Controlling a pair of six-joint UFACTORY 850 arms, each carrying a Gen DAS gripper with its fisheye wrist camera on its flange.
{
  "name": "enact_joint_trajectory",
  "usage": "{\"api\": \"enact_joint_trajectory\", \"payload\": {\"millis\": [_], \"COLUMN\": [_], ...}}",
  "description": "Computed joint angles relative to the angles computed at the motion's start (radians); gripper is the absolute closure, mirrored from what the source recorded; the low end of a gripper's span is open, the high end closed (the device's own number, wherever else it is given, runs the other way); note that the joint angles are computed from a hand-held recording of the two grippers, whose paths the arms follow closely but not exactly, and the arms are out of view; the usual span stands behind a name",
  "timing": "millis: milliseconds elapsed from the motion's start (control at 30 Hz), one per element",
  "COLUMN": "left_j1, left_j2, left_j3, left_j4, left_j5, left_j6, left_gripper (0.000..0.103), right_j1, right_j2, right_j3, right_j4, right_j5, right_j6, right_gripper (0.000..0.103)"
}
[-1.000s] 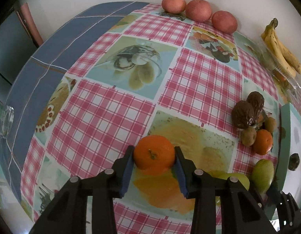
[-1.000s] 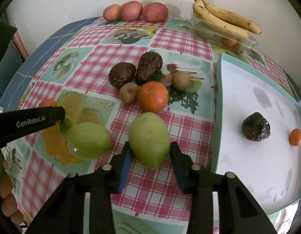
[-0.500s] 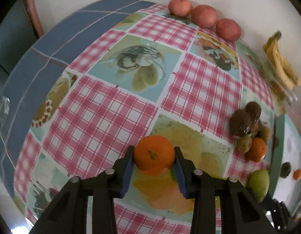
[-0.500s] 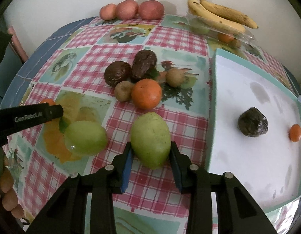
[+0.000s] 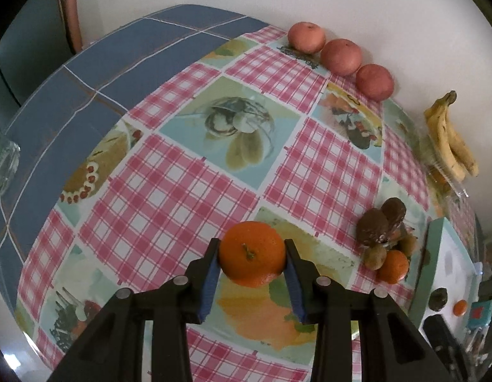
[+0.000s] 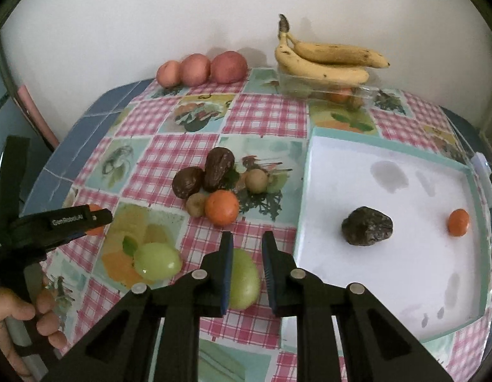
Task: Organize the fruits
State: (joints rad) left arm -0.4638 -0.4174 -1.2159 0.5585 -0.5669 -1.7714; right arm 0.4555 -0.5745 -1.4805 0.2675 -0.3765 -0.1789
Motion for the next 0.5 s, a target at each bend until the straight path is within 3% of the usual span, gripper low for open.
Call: {"api": "enact_joint_trajectory", "payload": {"millis": [267, 400, 500], "left_j1": [0.009, 0.01, 0.011], "left_j2": [-0.013, -0.008, -0.003], "left_j3": [-0.001, 0.009, 0.015], "left_j4": [-0.071, -0.077, -0.085], "left_j5": [0.041, 0.05, 0.058], "left_j6": [0.038, 0.034, 0.037], "left_gripper": [0.063, 0.063, 0.063], "right_j1": [-0.021, -0.026, -0.012], "right_j2": [-0.038, -0.054, -0.054], "right_j3": [-0.022, -0.031, -0.024], "right_j4": [0.161, 0.217, 0.126], "right_j5": [-0.095, -0.112, -0.086], "right_j6": [-0.139, -0.177, -0.111], "right_gripper": [0.083, 0.067, 0.065]}}
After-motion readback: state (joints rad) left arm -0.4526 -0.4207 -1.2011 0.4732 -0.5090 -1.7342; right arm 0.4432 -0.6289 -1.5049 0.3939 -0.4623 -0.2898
